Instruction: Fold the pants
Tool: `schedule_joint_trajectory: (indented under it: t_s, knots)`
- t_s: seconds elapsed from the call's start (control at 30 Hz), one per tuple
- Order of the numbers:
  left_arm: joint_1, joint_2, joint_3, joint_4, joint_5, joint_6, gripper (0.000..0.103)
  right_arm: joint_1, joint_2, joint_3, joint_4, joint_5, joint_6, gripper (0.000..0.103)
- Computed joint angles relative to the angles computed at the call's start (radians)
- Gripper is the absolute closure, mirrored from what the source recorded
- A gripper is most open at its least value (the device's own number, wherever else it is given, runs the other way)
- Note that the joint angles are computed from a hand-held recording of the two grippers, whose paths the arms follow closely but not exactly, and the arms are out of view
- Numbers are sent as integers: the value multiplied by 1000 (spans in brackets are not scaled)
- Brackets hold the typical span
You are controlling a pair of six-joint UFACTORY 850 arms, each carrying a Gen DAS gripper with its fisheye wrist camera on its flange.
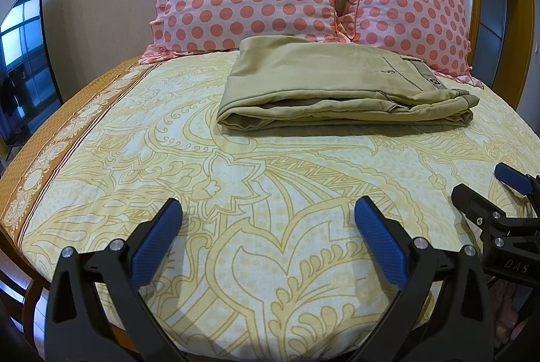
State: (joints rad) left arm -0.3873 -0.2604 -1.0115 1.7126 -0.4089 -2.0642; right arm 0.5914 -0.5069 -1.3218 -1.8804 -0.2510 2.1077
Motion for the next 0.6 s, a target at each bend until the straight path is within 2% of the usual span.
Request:
schedule_joint_trajectory:
  t_s: [0.6]
  knots:
    - [1,0,1,9,-1,-8,2,-3,1,2,-15,4,11,1]
